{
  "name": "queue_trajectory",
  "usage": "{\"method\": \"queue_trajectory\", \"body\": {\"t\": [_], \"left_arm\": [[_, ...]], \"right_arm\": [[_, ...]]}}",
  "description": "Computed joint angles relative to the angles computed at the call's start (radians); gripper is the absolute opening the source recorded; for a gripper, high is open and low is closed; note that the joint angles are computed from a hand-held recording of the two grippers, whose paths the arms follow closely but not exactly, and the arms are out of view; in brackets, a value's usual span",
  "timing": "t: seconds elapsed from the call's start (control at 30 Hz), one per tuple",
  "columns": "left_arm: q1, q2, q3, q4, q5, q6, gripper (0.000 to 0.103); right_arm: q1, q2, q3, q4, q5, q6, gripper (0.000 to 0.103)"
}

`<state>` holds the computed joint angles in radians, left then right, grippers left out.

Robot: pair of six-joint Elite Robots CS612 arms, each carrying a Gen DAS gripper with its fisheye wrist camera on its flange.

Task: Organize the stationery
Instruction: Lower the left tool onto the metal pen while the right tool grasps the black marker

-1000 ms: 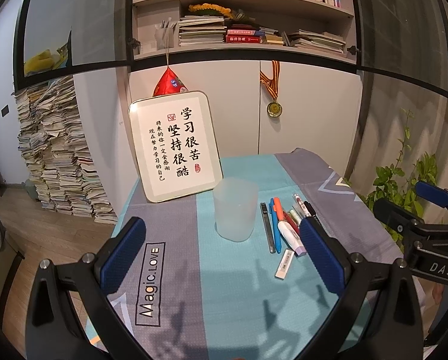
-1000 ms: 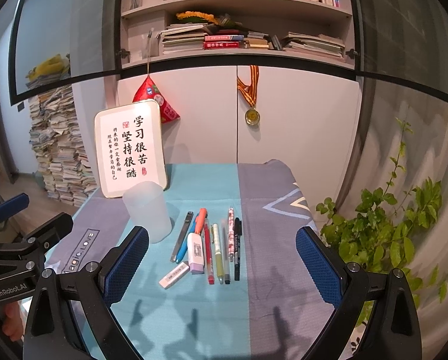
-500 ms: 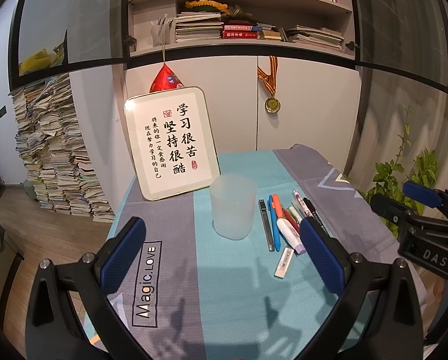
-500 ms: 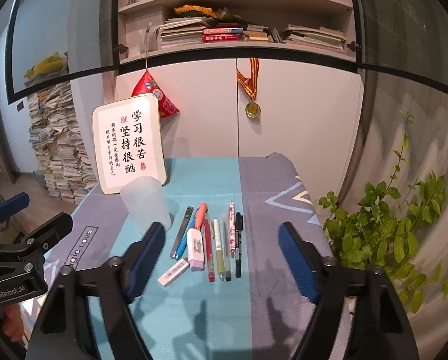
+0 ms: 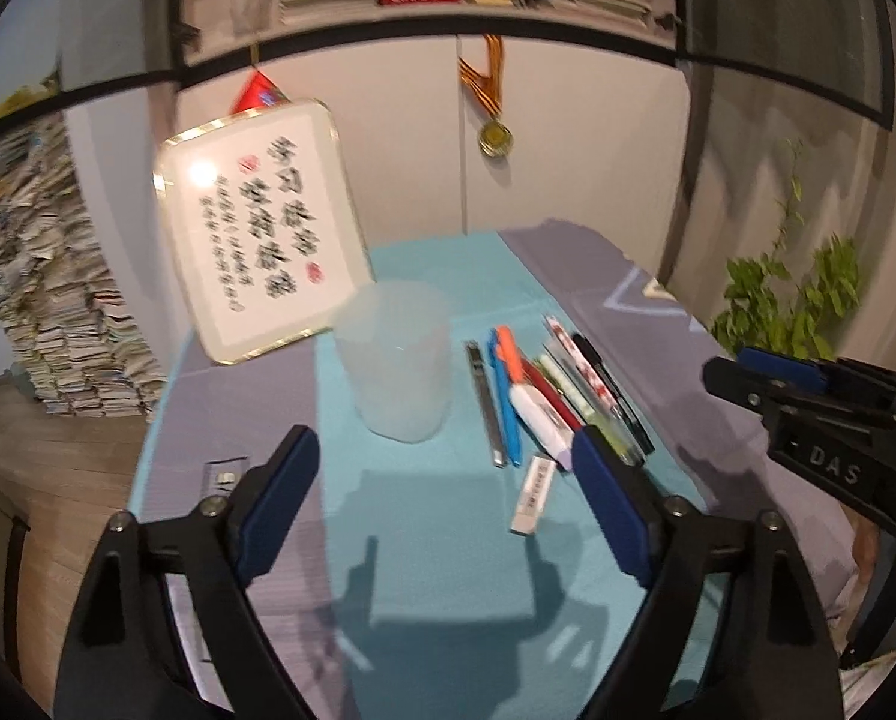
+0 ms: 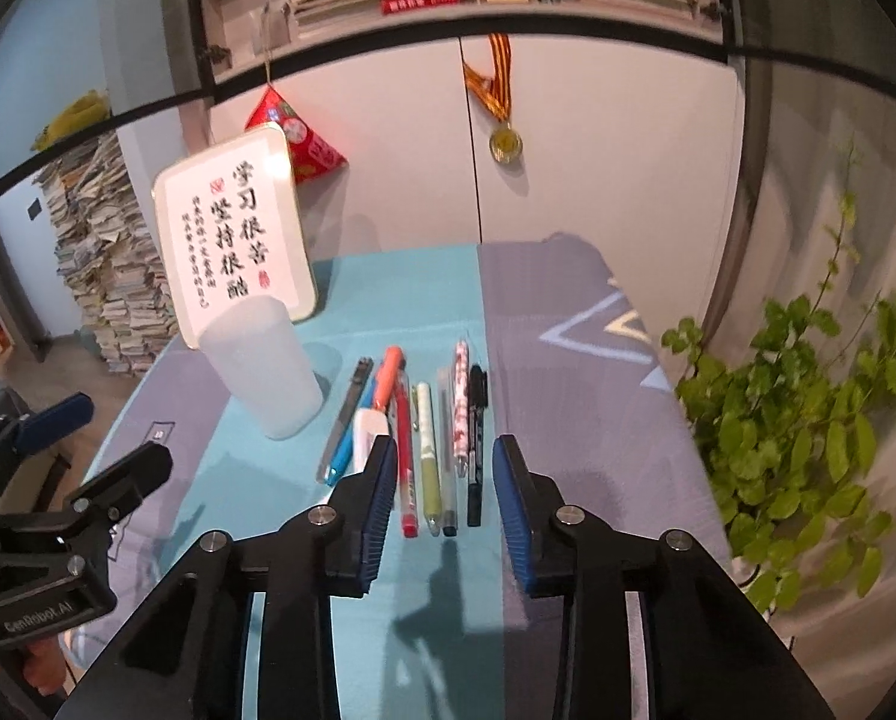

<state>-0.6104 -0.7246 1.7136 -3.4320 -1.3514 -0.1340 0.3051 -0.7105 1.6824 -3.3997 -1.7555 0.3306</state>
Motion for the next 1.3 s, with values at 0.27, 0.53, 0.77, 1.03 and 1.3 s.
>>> {"method": "queue_trajectory", "body": {"t": [0.27, 0.53, 0.77, 1.03, 1.3], "left_arm": [[0.015, 0.046, -0.106, 0.17, -0.079, -0.007, 0.061], [0.027, 0.088, -0.192, 0.311, -0.101, -0.01, 0.044], [0.036, 0.114, -0.24, 0.4, -0.124, -0.015, 0.039], [0.038, 0.132, -0.269, 0.435, -0.106, -0.021, 0.037], [0.032, 0.159, -0.319, 0.463, -0.101, -0.027, 0.035]], "right_arm": [[-0.045, 0.041, -0.048, 0.076, 0.088, 0.009, 0.026], [-0.068, 0.081, -0.109, 0.155, 0.177, -0.027, 0.026], [-0.074, 0.099, -0.147, 0.25, 0.191, -0.032, 0.026], [-0.074, 0.104, -0.153, 0.27, 0.156, -0.021, 0.025], [-0.072, 0.108, -0.155, 0.264, 0.178, -0.046, 0.025]]}}
